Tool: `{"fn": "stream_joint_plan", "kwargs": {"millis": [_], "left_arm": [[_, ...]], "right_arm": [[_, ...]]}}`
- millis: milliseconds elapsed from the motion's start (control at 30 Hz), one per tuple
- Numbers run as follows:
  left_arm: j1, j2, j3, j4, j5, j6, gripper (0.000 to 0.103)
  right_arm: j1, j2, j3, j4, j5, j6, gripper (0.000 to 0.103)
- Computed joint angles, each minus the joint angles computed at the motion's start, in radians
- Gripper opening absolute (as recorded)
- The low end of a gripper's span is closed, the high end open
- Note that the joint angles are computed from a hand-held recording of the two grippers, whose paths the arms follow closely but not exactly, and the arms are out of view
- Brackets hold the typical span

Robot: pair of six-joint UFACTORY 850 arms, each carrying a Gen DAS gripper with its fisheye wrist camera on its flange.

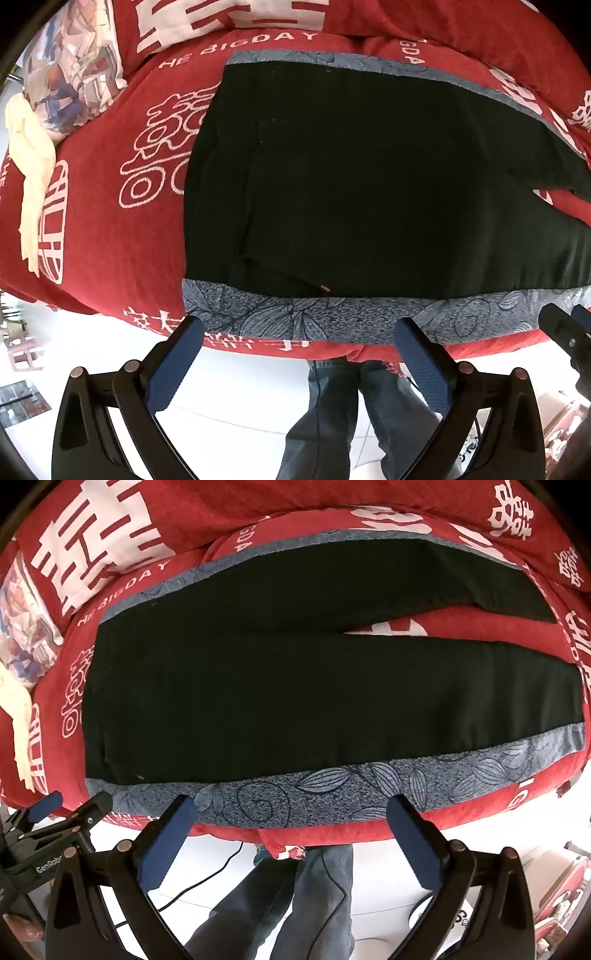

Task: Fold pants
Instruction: 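Position both grippers open above the grey waistband of the black trousers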

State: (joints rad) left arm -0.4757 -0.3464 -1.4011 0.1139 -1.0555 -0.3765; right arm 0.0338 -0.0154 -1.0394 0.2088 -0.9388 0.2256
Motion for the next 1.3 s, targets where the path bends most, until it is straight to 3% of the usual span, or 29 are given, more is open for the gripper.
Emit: {"fn": "stream_joint_plan", "kwargs": {"millis": [367, 833, 1033, 1300], "left_arm": [[-0.02, 0.001, -0.006, 0.02, -0.025, -0.103, 0.103], [-0.095, -0.055, -0.087, 0.031, -0.099, -0.214, 0.103], [-0.11, -0.065, -0.105, 0.049, -0.087, -0.235, 0.103], [-0.117, -0.07, -0.11, 0.05, -0.097, -0.256, 0.103]], "right_arm": [[0.002, -0.025, -0.01, 0.01, -0.004, -0.059, 0.103], [-0.065, -0.035, -0.011, 0.006, -0.074, -0.225, 0.103], [-0.073, -0.038, -0.009, -0.029, -0.04, -0.218, 0.103], [-0.086, -0.04, -0.011, -0.049, -0.064, -0.214, 0.103]]}}
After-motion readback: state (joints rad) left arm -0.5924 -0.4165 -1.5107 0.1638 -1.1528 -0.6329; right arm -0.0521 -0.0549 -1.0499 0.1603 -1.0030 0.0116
